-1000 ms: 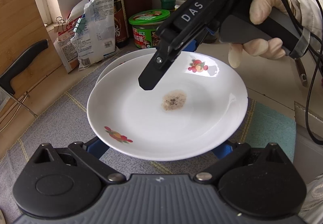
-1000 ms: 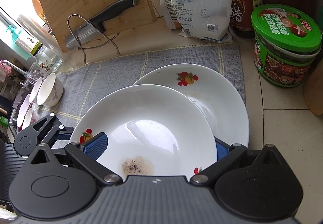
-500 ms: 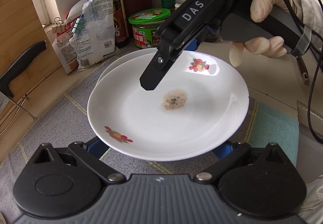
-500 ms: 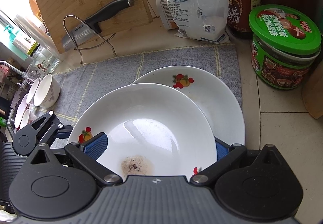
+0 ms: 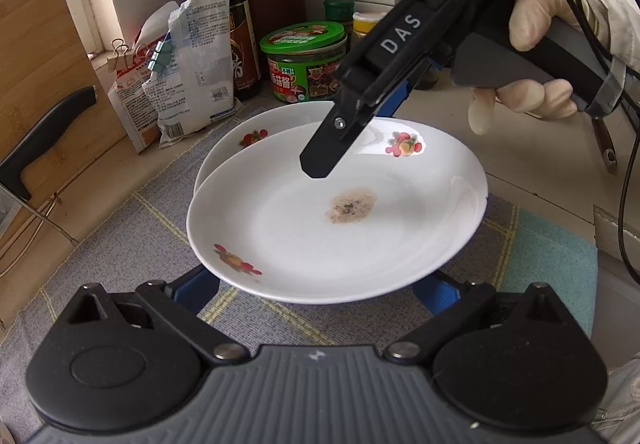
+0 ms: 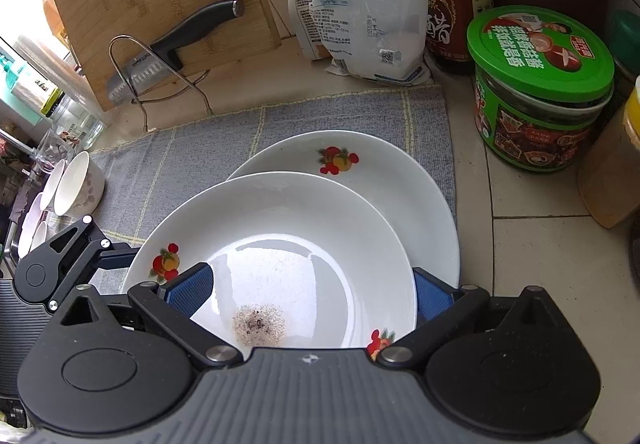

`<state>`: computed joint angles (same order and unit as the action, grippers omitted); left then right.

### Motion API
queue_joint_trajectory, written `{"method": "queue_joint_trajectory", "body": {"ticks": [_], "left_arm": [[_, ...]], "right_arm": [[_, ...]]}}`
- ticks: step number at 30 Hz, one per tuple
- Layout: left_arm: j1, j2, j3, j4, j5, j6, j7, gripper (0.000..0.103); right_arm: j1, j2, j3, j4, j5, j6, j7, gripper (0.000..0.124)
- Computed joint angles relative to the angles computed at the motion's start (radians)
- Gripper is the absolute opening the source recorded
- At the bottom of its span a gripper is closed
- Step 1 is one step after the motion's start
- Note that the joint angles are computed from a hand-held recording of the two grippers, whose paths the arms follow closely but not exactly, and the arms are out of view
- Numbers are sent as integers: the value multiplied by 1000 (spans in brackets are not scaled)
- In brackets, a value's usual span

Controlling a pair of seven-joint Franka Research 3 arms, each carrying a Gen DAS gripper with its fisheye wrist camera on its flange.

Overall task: Organize plates and bowls
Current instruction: 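Carry the stained plate with the right tool over the plate stack, then lower the stained plate onto the stack and open the right tool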

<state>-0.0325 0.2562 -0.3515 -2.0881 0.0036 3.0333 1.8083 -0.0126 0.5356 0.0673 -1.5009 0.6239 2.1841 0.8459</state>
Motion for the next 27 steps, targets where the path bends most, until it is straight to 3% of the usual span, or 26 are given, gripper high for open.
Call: {"method": "queue_joint_trajectory", "body": {"ticks": [18,27], "left_arm": [[-3,4,8,1,27,0,-16,101],[-35,-6,41,-2,62,2,-74,101]], "right_arm": [[4,-26,-8,-29,-12,22,22,103],[10,-58,-14,-65,-22,34,23,103]]}}
